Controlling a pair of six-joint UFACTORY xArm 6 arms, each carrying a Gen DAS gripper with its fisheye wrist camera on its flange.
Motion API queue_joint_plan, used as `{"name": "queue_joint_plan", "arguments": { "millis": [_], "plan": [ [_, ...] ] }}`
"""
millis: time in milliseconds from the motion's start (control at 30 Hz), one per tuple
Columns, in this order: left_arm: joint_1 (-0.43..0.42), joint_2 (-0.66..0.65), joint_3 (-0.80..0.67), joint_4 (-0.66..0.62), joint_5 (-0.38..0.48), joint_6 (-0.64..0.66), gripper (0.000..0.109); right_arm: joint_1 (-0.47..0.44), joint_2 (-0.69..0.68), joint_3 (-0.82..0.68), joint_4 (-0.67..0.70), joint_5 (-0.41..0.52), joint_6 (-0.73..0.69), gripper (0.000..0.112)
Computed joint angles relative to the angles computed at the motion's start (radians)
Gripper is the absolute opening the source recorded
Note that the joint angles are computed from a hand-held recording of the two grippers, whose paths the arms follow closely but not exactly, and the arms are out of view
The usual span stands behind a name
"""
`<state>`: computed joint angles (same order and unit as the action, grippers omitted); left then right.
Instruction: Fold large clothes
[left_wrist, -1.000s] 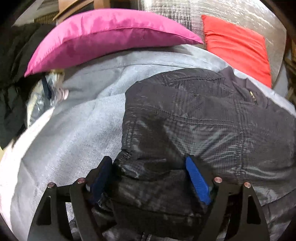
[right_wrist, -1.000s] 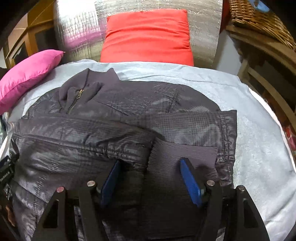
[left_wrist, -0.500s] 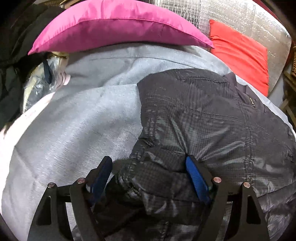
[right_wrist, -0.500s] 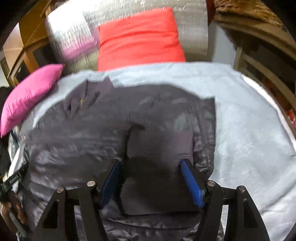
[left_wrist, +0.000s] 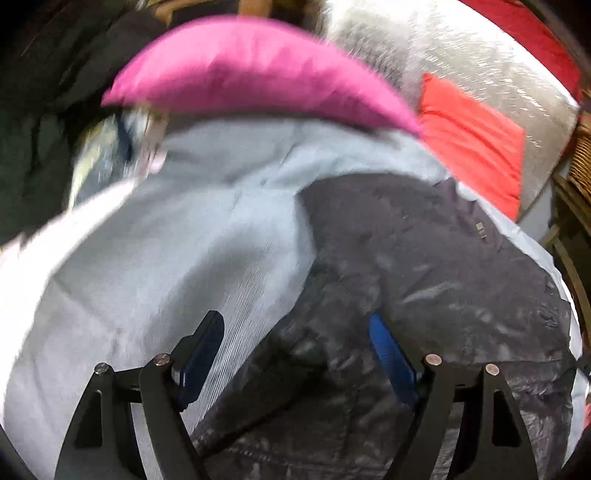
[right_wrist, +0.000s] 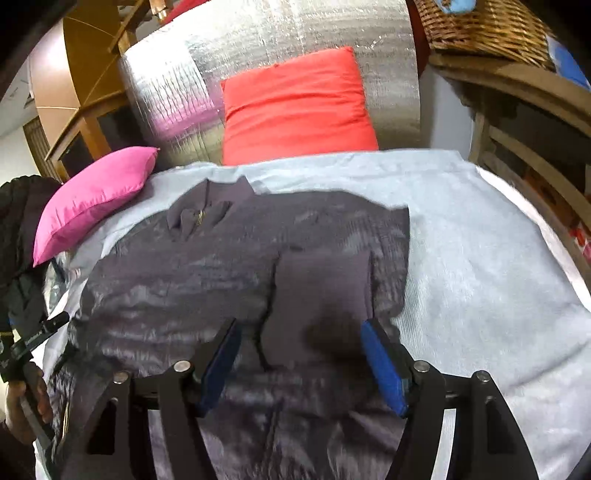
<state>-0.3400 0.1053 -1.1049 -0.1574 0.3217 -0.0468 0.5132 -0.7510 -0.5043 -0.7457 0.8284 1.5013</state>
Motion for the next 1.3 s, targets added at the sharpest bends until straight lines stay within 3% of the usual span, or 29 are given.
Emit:
{"name": "queue_joint_plan", "arguments": {
  "millis": [67,133,267,367,467,567,700,833,967,1100,1133,1200,1233,1300],
  "plan": [
    [0.006,0.040,-0.034,-0.048,0.074,0.036,0.081,-0.010,0.006,0.023,0.038,-0.015,-0.018,0.071],
    [0.009,0.049,-0.038,-0.089,0.081,0.065,0.081,-0.040,0.023,0.045,0.106,-0.047,-0.071,0.072],
    [0.009,-0.001,-0.016,-0.122,0.061,0.078,0.080,-0.022,0.013,0.027,0.087,-0.017,-0.063,0.071],
    [0.017,-0.009,-0.047,-0.233,0.036,0.166,0.080,0.021,-0.019,0.000,0.032,0.042,-0.021,0.071],
    [0.027,0.076,-0.195,-0.335,0.119,0.281,0.080,0.057,0.013,-0.061,-0.006,0.024,-0.008,0.071],
    [0.064,0.235,-0.431,-0.462,0.335,0.355,0.080,0.079,0.163,-0.177,-0.019,-0.073,-0.088,0.072],
    [0.082,0.409,-0.672,-0.462,0.505,0.311,0.071,0.144,0.454,-0.415,-0.070,-0.134,-0.218,0.071],
    [0.096,0.524,-0.838,-0.466,0.594,0.258,0.061,0.141,0.688,-0.617,-0.020,-0.184,-0.341,0.071],
    [0.114,0.585,-0.927,-0.504,0.650,0.269,0.061,0.153,0.875,-0.791,0.082,-0.247,-0.498,0.070],
    [0.124,0.663,-1.058,-0.480,0.747,0.314,0.039,0.153,1.003,-0.911,0.172,-0.318,-0.613,0.060],
    [0.125,0.672,-1.073,-0.477,0.758,0.323,0.035,0.156,1.022,-0.938,0.170,-0.301,-0.618,0.058],
    [0.124,0.676,-1.074,-0.485,0.760,0.350,0.029,0.169,1.091,-1.040,0.101,-0.163,-0.577,0.052],
    [0.117,0.671,-1.062,-0.475,0.747,0.367,0.021,0.173,1.123,-1.084,0.071,-0.084,-0.551,0.050],
    [0.108,0.686,-1.079,-0.453,0.743,0.366,0.013,0.158,1.161,-1.116,0.128,-0.039,-0.565,0.043]
  ]
}}
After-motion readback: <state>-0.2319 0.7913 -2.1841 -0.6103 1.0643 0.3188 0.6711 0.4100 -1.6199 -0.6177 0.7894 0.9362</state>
